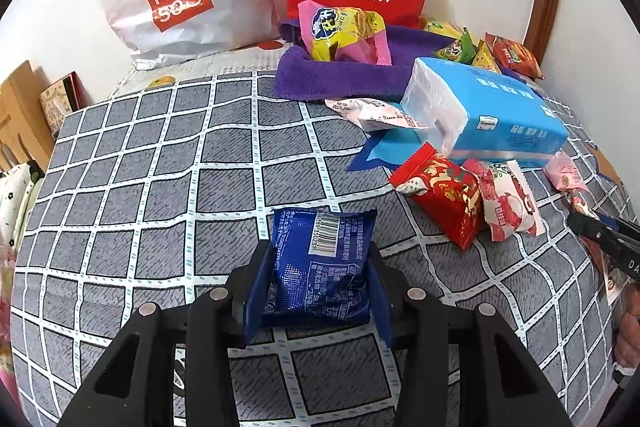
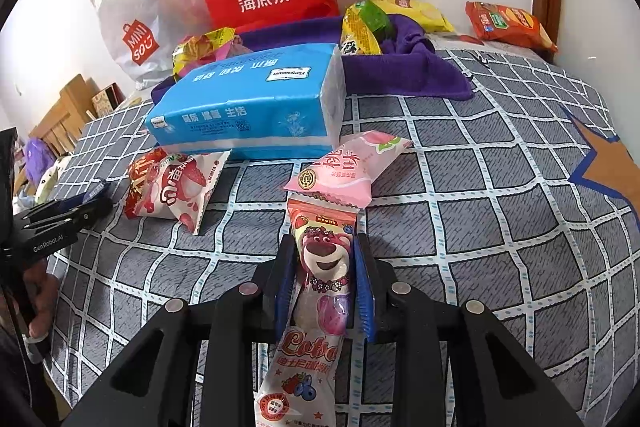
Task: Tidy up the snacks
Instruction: 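Carry both held snacks up over the purple towel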
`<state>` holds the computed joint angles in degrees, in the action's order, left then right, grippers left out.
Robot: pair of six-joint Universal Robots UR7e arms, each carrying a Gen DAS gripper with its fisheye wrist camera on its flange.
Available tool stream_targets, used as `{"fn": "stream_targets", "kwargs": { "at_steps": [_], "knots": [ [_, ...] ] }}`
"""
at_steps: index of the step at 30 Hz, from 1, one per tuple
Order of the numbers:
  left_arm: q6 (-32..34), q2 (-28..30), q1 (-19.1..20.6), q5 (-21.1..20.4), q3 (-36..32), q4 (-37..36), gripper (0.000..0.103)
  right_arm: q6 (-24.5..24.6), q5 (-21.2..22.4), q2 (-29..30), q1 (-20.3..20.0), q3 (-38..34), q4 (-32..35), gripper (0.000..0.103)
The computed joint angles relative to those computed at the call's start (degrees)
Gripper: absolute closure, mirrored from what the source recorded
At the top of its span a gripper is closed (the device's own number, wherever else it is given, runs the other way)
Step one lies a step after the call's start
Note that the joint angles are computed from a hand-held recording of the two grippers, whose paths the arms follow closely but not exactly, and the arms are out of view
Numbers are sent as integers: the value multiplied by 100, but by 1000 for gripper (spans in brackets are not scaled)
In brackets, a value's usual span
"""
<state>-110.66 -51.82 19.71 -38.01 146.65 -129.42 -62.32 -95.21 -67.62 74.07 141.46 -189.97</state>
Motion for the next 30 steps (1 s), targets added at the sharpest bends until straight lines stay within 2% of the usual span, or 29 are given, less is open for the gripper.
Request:
{"fn": "stream_targets", "kwargs": {
  "at_steps": [8, 11, 13, 15, 17, 18, 20, 21, 24, 27, 30],
  "knots": [
    [14, 3, -1, 14, 26, -99, 60, -274, -96, 21, 45, 5, -8, 70],
    [4, 21, -8, 10, 21, -103, 60, -224, 13, -97, -2, -54, 356, 62],
    [0, 16, -14, 15, 38, -131, 60, -277, 68, -213, -22, -74, 669, 53],
    [37, 16, -15, 16, 50, -162, 62, -414, -26, -206, 14, -13, 546, 53],
    [31, 16, -10, -7, 38, -167, 62, -555, -255, -106, 99, 131, 48, 53],
    [21, 19, -7, -29, 19, -154, 62, -567, -298, -82, 113, 160, -52, 57],
    [47, -3, -21, -86, 11, -185, 62, -555, -494, 96, 192, 248, -629, 77],
    [77, -13, -36, -122, 17, -259, 62, -524, -555, 132, 214, 257, -763, 81],
    [117, -126, -183, -190, 99, -457, 62, -235, -601, -7, 238, 197, -479, 81],
    [-83, -281, -294, -258, -20, 106, 62, -263, -644, -95, 288, 209, -377, 81],
    [-30, -518, -314, -291, -44, 258, 62, -330, -587, -386, 382, 293, -22, 82]
  ]
}}
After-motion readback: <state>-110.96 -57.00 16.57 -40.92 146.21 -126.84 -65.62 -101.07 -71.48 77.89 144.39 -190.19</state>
